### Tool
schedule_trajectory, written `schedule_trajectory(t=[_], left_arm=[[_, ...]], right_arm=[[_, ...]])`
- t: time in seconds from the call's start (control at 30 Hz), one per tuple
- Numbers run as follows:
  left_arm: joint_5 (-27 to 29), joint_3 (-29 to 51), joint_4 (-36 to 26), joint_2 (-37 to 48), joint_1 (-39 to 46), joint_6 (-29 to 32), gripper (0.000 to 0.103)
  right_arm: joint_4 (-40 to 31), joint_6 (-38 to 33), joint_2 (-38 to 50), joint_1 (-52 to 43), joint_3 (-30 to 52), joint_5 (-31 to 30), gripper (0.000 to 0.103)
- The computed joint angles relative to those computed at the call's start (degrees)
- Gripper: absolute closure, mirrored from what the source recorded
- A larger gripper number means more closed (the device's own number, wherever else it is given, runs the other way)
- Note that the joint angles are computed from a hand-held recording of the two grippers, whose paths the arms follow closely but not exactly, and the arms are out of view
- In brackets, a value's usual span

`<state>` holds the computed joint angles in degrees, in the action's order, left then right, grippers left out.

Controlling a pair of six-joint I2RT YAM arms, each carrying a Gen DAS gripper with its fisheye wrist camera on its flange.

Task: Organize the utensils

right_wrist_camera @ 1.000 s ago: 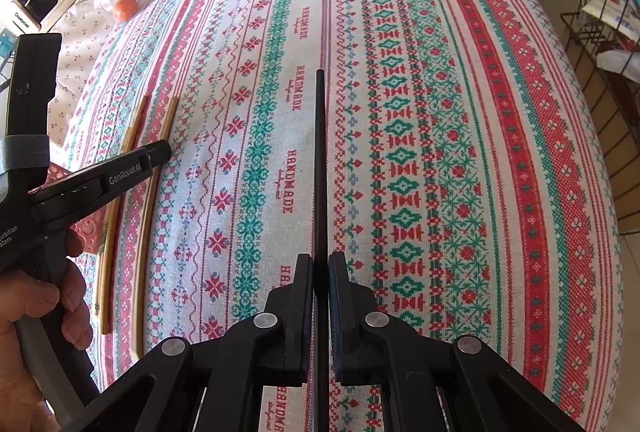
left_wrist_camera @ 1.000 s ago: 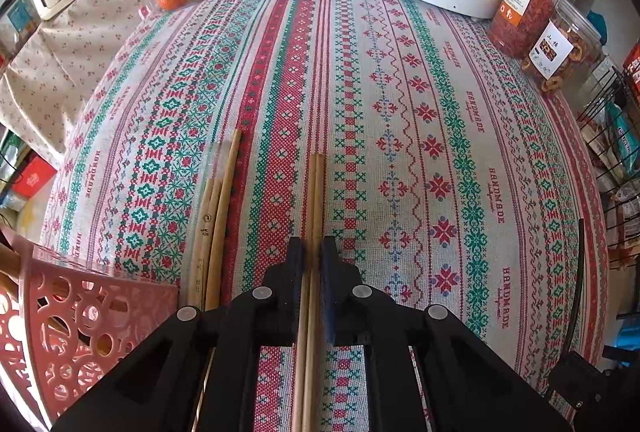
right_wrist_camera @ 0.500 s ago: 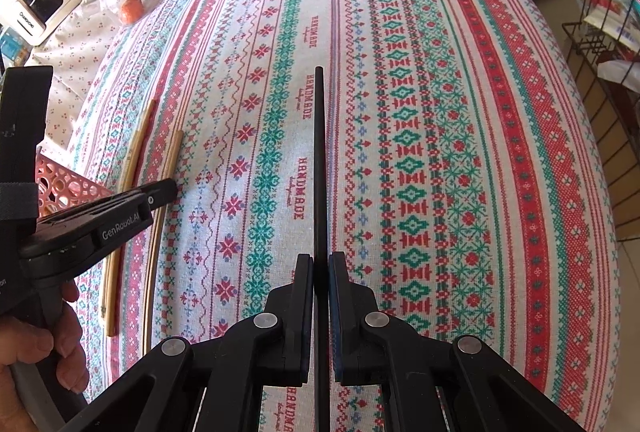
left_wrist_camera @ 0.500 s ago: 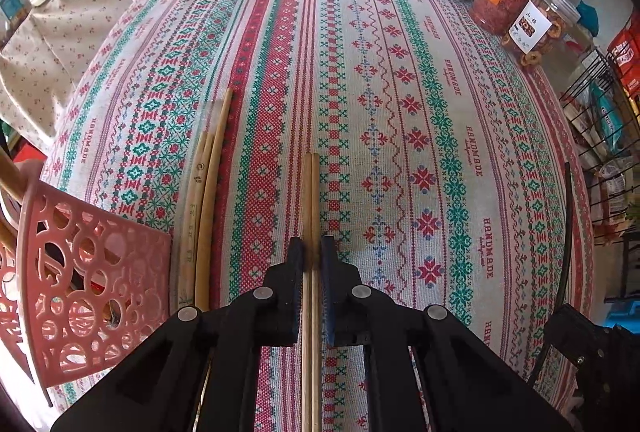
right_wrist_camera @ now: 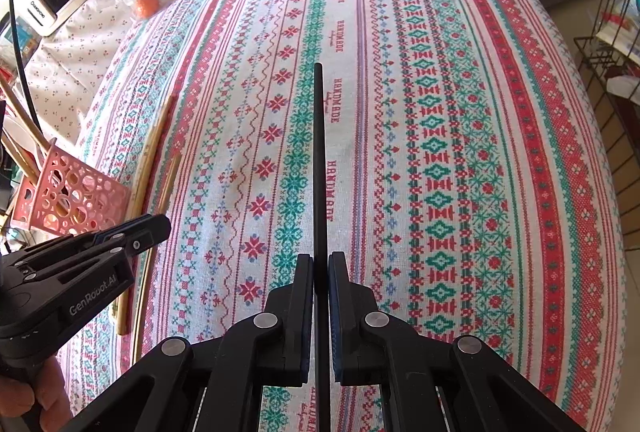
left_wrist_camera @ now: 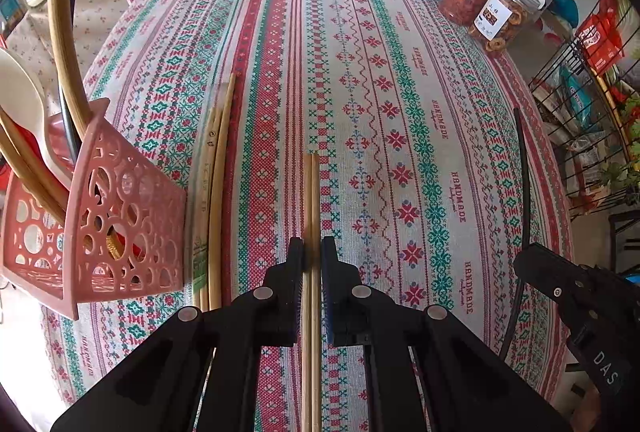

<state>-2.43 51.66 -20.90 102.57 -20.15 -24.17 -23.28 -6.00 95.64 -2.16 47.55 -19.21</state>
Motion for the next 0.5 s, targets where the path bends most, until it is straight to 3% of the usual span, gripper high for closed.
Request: schedule_trajectory(t=[0.5], left_arm=[[2.04, -8.73, -1.84, -13.72, -0.23, 2.73, 0.094]], right_arm=[[-0.38, 0.79, -1.68, 3.91, -0.36, 0.24, 0.098]])
